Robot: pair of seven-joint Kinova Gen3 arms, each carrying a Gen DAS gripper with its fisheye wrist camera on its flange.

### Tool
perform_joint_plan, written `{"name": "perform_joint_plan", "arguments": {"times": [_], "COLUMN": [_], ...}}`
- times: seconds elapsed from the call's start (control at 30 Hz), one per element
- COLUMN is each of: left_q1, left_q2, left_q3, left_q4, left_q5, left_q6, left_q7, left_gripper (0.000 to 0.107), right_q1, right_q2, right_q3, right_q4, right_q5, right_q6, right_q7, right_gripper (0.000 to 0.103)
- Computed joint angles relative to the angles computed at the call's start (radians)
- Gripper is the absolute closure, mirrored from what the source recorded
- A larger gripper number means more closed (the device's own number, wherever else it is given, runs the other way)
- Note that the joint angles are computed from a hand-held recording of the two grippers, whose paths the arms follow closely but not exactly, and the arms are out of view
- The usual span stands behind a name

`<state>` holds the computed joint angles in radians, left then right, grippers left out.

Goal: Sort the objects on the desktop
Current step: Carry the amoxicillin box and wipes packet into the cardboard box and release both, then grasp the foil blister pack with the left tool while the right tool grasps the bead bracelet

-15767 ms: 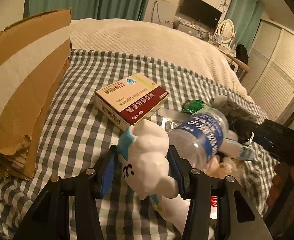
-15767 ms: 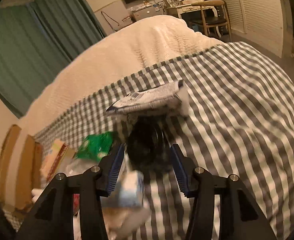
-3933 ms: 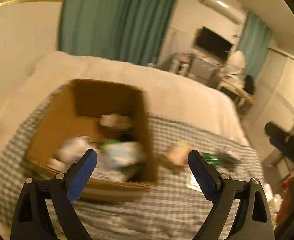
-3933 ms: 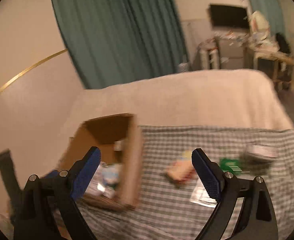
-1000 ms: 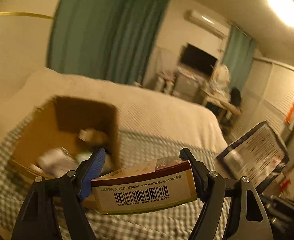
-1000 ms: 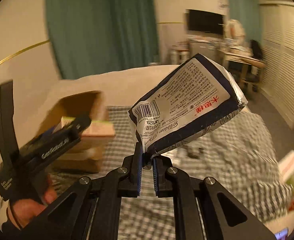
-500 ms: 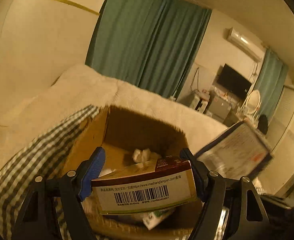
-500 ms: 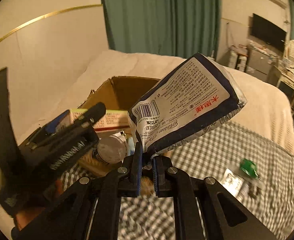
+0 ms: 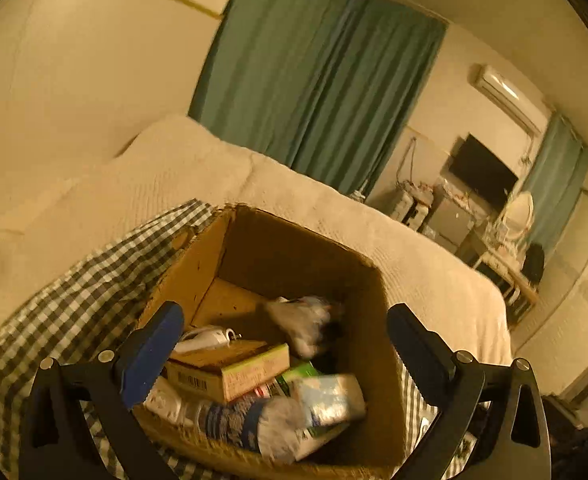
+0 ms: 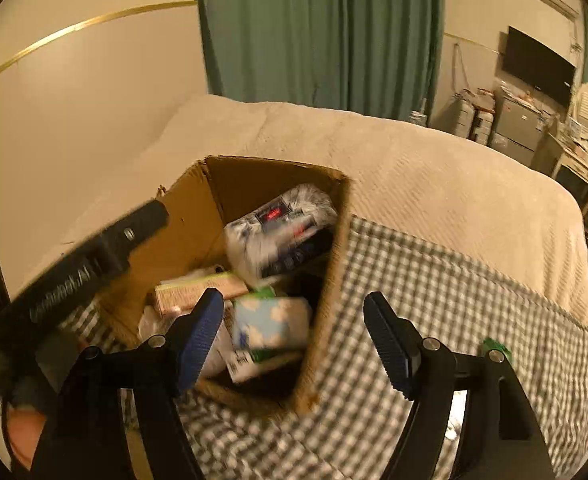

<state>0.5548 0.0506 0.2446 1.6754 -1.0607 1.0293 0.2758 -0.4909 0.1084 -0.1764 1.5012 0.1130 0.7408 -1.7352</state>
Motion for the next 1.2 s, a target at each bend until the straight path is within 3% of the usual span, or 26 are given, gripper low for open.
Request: {"name": "perform_joint_plan", "arguments": {"times": [0.2, 0.3, 0.57, 0.77, 0.93, 1.0, 1.2], "left_q1": [0.098, 0.188, 0.292, 0.296, 0.249, 0.226, 0.198], "left_q2": [0.059, 0.144, 0.36, 0.488, 0.544, 0.558, 0.634], "left_q3": [0.043, 0.054, 0.026, -0.013, -0.053, -0.063, -0.086], "left_q4": [-0.109, -0.212, -0.403, -0.481, -0.494, -0.499, -0.564], "left_q5": [0.033, 0.016, 0.102, 0.21, 0.311, 0.353, 0.426], "left_q6": [0.051, 0.095, 0.073, 0.057, -0.007, -0.052, -0.141], "left_q7": [-0.071, -0.111, -0.258, -0.368, -0.428, -0.452, -0.607], "left_gripper": [0.004, 0.004, 0.004, 0.004, 0.004, 0.004, 0.004], "right_q1": [0.109, 0.185, 0.339, 0.396, 0.406, 0.403, 0.476], "right_q2": [-0.177, -0.281, -0.392, -0.362, -0.27, -0.212, -0.046], "right_q3": [0.043, 0.078, 0.195, 0.241, 0.271, 0.293, 0.236], "right_q4": [0.149, 0.231, 0.384, 0.5, 0.562, 0.558, 0.486], "right_q5": [-0.058, -0.099, -0.164, -0.205, -0.29, -0.339, -0.43], "right_q6": [-0.026, -0.018, -0.049, -0.148, -0.248, -0.28, -0.325], "right_q7": [0.027, 0.046, 0.119, 0.167, 0.236, 0.288, 0.323], "right_gripper": [0.03, 0.03, 0.03, 0.03, 0.046, 0.046, 0.054]}}
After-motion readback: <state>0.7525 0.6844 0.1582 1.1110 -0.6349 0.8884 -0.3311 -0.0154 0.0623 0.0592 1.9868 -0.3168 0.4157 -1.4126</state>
